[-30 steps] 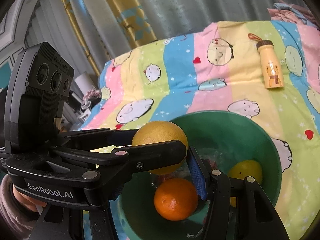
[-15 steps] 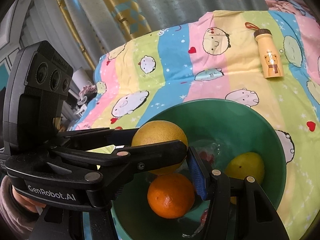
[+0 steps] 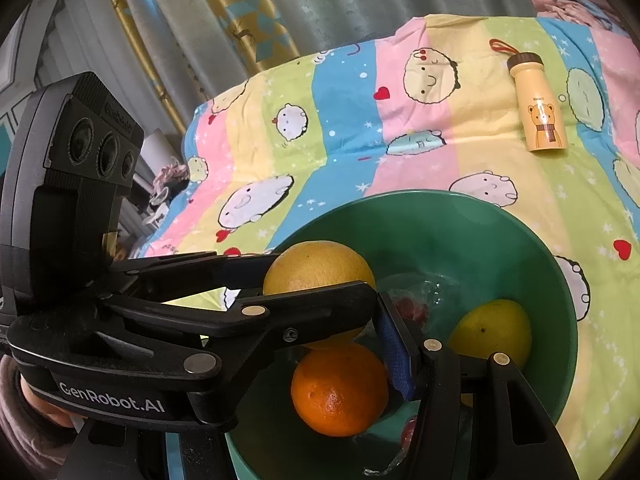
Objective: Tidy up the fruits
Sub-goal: 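Open both grippers to release the yellow fruit inside the basin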
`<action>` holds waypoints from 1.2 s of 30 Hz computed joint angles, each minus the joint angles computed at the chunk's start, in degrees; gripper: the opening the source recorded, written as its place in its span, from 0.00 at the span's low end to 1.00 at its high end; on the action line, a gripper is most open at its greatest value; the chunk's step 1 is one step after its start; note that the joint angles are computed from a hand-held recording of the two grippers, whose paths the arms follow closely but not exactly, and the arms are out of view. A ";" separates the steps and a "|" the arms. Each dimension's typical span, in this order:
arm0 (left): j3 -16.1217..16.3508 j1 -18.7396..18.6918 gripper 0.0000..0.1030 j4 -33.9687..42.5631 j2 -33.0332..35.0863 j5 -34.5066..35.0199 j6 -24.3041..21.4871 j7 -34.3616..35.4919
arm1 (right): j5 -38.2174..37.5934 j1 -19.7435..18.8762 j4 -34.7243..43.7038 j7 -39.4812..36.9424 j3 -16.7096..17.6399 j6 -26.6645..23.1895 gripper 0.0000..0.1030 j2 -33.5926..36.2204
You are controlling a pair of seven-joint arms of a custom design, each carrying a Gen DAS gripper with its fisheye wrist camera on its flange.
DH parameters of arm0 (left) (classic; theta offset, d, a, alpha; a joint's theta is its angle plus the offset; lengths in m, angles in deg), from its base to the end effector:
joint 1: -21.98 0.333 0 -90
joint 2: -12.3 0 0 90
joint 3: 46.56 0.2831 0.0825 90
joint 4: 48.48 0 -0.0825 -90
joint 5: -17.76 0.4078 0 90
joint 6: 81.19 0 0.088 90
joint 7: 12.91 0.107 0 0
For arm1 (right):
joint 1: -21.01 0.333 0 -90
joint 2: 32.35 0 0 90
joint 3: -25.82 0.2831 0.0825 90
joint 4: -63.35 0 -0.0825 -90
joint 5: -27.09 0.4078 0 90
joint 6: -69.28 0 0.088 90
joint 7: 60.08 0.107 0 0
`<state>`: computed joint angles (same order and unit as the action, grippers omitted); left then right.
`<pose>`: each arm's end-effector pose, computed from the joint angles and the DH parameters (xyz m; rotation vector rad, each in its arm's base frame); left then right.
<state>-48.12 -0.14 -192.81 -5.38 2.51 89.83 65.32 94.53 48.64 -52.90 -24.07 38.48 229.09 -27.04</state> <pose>0.4701 -0.1862 0.4337 -1.9517 1.8823 -1.0633 0.5011 0.3667 0.4111 -1.9720 0.9960 0.0265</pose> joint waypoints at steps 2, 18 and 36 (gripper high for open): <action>-0.20 0.29 0.58 0.03 0.06 0.27 -0.19 -0.19 | -0.56 0.07 -0.03 0.47 -0.03 0.05 0.56 0.03; -2.16 2.59 0.58 0.73 0.43 3.11 -1.93 -2.99 | -3.13 0.04 -0.17 2.90 -0.03 0.07 0.56 0.07; -3.26 3.98 0.59 0.71 0.62 6.26 -2.11 -6.68 | -3.75 0.10 -0.15 3.33 0.12 0.48 0.56 0.24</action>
<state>-51.38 3.84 -192.09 -4.75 8.77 87.72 58.64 90.77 48.74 -53.04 -20.74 38.60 229.57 -26.81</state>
